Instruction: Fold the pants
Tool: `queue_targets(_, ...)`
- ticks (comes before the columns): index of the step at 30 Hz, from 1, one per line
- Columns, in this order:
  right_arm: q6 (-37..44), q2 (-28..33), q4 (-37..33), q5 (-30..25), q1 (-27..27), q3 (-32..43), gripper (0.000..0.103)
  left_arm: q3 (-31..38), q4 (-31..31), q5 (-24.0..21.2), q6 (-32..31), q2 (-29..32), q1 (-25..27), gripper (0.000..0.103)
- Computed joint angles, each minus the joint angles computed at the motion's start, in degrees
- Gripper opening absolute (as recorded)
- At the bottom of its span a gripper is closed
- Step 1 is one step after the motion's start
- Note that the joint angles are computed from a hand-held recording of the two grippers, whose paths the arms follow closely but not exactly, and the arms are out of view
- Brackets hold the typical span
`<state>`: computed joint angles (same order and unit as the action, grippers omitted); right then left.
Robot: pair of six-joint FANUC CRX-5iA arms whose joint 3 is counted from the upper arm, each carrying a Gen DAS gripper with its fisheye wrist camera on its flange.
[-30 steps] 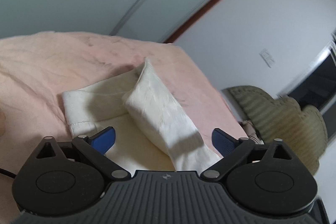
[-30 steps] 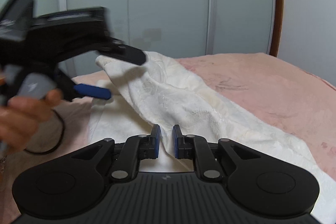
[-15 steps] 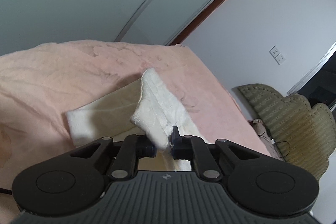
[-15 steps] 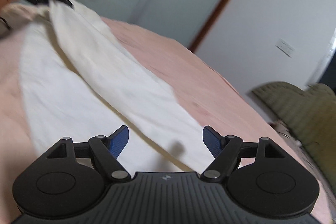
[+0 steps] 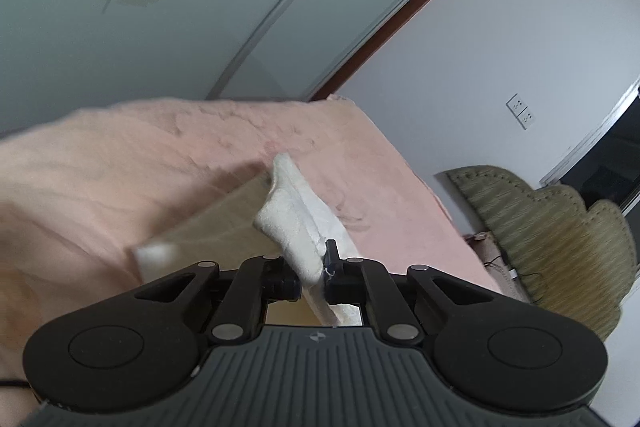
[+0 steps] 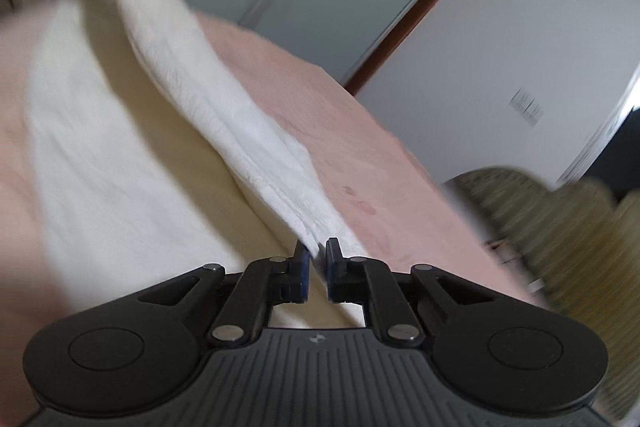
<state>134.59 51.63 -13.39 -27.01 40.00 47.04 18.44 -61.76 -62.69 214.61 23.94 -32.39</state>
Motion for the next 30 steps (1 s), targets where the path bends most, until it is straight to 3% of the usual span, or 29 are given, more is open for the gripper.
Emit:
queue_targets(3, 5.9, -3.2, -7.8, -7.1, -1.2, -0.9, 0.008, 1.6, 1.5, -4.7, -6.1, 1.0, -0.3, 0.01)
queue_targets(7, 5.3, -4.1, -7.5, -10.6, -0.8, -2.6, 0.008, 3.3, 6.6, -7.2, -12.0, 2.7, 1.0, 0.009)
queue_targets(12, 4.7, -4.9, -9.3, -11.5, -1.0, -3.1, 0.008, 3.3, 3.6, -9.2, -11.9, 2.7, -0.8, 0.01)
queue_targets(15, 4.4, -4.9, -10.4, -13.6, -1.3, -3.1, 0.008, 4.5, 5.1, -10.0, -15.6, 3.7, -0.1, 0.01)
queue_targets(19, 3.7, -5.8, -9.2, -11.2, -0.4, -5.9, 0.008, 6.0, 7.9, -11.4, -17.6, 6.4, 1.2, 0.013)
queue_targets(22, 2.2, -5.1, -9.7, -12.1, -0.6, -4.6, 0.008, 9.4, 6.0, -16.2, -21.5, 8.8, -0.2, 0.017)
queue_targets(26, 2.0, -6.3, -8.5, -8.7, 0.0, -7.7, 0.008, 12.9, 5.8, -21.5, -24.1, 10.3, -1.2, 0.026)
queue_targets(28, 1.3, -7.3, -6.8, -6.6, 0.6, -9.8, 0.009, 14.4, 5.0, -24.7, -23.6, 10.6, -1.8, 0.04)
queue_targets(30, 3.0, -8.3, -8.6, -7.5, -0.1, -10.3, 0.013, 18.8, 2.8, -31.4, -24.5, 13.0, -3.1, 0.044)
